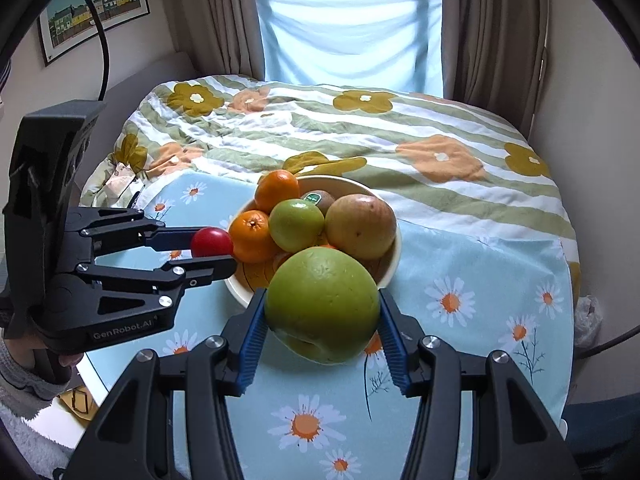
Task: Organize fruits
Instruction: 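Carry the tomato into the bowl and open the left gripper while the right carries the green apple over, then lower the large green apple into the bowl and open the right gripper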
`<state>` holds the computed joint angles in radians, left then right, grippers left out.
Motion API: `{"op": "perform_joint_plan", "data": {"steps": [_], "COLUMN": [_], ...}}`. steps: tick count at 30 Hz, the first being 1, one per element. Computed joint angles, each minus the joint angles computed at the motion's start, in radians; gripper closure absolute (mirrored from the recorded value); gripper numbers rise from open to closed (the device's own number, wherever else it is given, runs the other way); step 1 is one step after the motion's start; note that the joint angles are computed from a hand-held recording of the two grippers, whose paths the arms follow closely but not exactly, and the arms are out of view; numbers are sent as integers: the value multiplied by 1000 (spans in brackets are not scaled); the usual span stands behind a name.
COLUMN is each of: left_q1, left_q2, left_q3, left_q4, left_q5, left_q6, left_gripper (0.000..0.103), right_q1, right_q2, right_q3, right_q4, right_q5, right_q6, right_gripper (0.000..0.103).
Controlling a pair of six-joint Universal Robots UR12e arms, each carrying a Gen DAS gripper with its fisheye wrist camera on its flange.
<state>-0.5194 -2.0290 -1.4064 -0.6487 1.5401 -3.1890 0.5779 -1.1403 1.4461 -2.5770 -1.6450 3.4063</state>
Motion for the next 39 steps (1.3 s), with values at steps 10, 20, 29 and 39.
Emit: {"op": "perform_joint_plan", "data": {"steps": [10,20,29,39], "left_q1": [13,14,22,37], "left_q2": [-34,-34,-3,54], "left_q3": [13,-1,-26,-81], "left_q4": [-14,16,6,19], "left_q5": [-20,-28,-29,37], "left_q6": [30,46,21,-31], "left_gripper": [66,0,0,0], "right_q1": [-1,1,6,9], "right_q2": [52,47,38,65], "right_q3": [-67,-61,-58,-92], "right_q4": [23,39,47,45], "right_q5": [18,-12,-30,16], "right_q6": [2,34,40,14], "right_gripper": [55,55,55,55]}}
